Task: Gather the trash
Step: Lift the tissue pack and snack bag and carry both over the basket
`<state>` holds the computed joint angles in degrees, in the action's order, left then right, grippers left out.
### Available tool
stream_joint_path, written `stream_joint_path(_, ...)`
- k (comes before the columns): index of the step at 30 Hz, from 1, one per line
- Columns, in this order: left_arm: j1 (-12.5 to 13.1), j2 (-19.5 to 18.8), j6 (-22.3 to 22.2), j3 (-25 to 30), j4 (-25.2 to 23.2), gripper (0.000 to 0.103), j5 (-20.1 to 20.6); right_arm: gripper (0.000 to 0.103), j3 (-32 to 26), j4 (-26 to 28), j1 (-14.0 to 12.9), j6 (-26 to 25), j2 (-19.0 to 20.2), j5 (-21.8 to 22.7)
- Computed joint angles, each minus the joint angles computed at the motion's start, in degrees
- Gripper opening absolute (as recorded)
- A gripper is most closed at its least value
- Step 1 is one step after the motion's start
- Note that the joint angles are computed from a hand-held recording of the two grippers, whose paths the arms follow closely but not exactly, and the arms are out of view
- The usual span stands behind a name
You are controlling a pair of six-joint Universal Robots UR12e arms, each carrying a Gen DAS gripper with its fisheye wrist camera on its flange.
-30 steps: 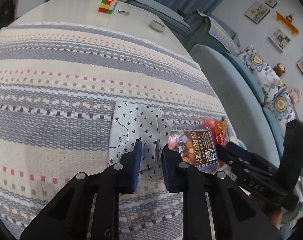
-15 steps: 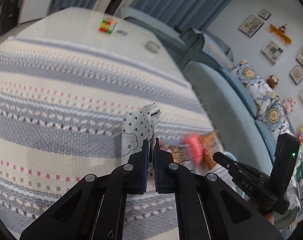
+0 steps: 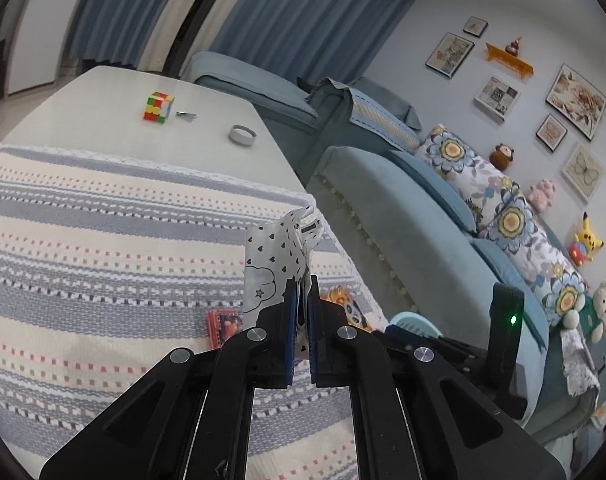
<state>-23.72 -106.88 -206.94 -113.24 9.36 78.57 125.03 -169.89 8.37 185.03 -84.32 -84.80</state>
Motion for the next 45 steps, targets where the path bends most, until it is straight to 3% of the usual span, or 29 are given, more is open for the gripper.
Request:
stream_joint_path(1, -0.1, -0.2, 0.1, 0.1, -0.2, 0.003, 0.1, 0.053, 0.3, -0.5, 0.2, 0.1, 0.3, -0.1)
stream_joint_path(5, 0.1, -1.1, 0.1, 0.3, -0.7, 0.003, -0.2, 0.067, 0.3, -1.8, 1.7, -1.8, 2.0, -1.8)
stream_joint_path(12, 0.2, -2.0, -0.1, 0.0, -0.4, 0.003, -0.3, 0.068, -2.4, -3.3, 4.8, -6.9, 6.0, -10.6)
stream_joint_path(13, 0.2, -2.1, 0.2, 0.1, -0.5, 0.003, -0.4, 0.062, -2.6, -4.0, 4.7, -7.2, 6.4, -11.0)
stream_joint_path(14, 0.1, -2.1, 0.4, 0.1, -0.6, 0.003, -0.5, 0.049, -2.8, -3.8, 4.5, -7.4, 6.6, -10.3)
stream_joint_path(16, 0.0, -2.3, 0.9, 0.2, -0.7, 0.003, -0.5, 0.035, -3.2, -3.7, 4.1, -7.9, 6.9, -9.6)
stream_joint_path(18, -0.1, -2.4, 1.0, 0.3, -0.8, 0.003, -0.7, 0.027, -3.4, -4.4, 4.1, -8.1, 7.1, -10.4)
stream_joint_path(20, -0.4, -2.5, 1.3, 0.6, -1.0, 0.003, -0.7, 0.010, -3.4, -4.7, 3.8, -7.9, 7.0, -9.3)
stream_joint_path(23, -0.6, -2.7, 1.8, 0.9, -1.4, 0.003, -0.9, 0.003, -2.7, -6.8, 3.6, -6.9, 6.4, -9.1)
stream_joint_path(33, -2.1, -3.2, 4.6, 4.2, -2.4, 0.003, -2.9, 0.000, 1.7, -13.3, -1.3, -1.6, -0.8, -5.0)
stream_joint_path(45, -7.7, -8.1, 9.4, 15.0, -7.0, 0.003, -8.7, 0.000, 9.1, -16.4, -10.6, 2.2, -11.1, -4.2)
